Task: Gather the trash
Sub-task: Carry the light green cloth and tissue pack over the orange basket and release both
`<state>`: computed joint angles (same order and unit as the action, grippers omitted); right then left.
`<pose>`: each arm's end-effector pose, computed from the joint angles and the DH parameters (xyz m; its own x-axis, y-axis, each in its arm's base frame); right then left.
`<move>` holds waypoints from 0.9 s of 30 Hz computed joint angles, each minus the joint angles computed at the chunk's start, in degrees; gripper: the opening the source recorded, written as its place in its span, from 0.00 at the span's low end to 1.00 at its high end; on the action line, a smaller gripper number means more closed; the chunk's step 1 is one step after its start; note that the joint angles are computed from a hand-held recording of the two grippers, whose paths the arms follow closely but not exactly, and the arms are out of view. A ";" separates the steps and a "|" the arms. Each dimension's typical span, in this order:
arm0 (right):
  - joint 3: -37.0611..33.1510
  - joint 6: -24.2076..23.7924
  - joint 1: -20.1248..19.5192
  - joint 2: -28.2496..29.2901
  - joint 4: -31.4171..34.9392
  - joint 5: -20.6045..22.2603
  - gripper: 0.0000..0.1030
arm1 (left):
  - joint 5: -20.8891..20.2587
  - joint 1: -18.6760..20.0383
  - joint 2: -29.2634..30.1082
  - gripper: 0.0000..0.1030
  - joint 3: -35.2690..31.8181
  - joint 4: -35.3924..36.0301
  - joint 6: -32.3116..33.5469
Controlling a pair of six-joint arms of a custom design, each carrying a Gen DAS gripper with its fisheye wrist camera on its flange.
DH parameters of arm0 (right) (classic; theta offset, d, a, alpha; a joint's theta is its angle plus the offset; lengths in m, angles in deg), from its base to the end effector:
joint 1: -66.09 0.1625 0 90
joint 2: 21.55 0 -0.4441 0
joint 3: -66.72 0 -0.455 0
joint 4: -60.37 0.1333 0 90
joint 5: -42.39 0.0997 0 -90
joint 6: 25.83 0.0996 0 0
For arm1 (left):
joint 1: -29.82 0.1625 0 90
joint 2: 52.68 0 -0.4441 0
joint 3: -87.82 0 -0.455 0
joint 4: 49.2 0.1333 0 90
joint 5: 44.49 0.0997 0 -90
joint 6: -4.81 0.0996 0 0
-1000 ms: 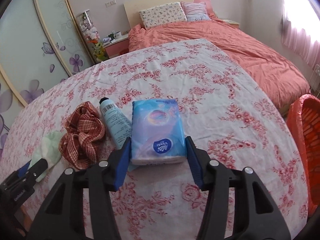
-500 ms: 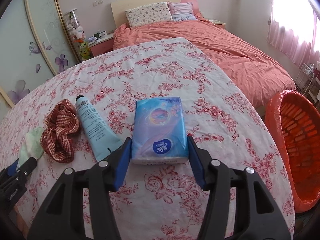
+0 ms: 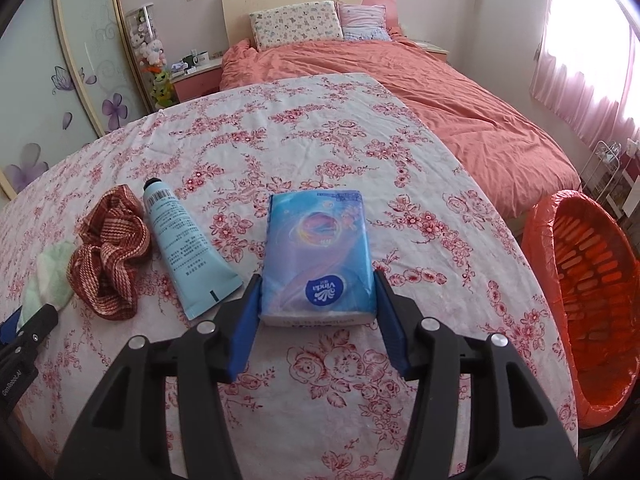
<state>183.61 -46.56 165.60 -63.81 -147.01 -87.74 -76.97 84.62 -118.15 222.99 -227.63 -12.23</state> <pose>0.1630 -0.5549 0.0342 -0.7299 0.0291 0.6829 -0.4060 0.7854 -0.4673 -0.0840 -0.4961 0.1211 -0.7288 -0.1424 -0.6697 0.3476 0.7657 -0.5411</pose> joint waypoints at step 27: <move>-0.81 1.01 -0.51 -0.25 0.93 2.58 0.50 | 2.72 -0.81 0.67 0.39 -0.13 1.79 -0.49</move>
<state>182.79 -45.55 165.08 -64.06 -146.08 -85.16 -74.25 83.81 -117.48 222.86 -225.84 -12.72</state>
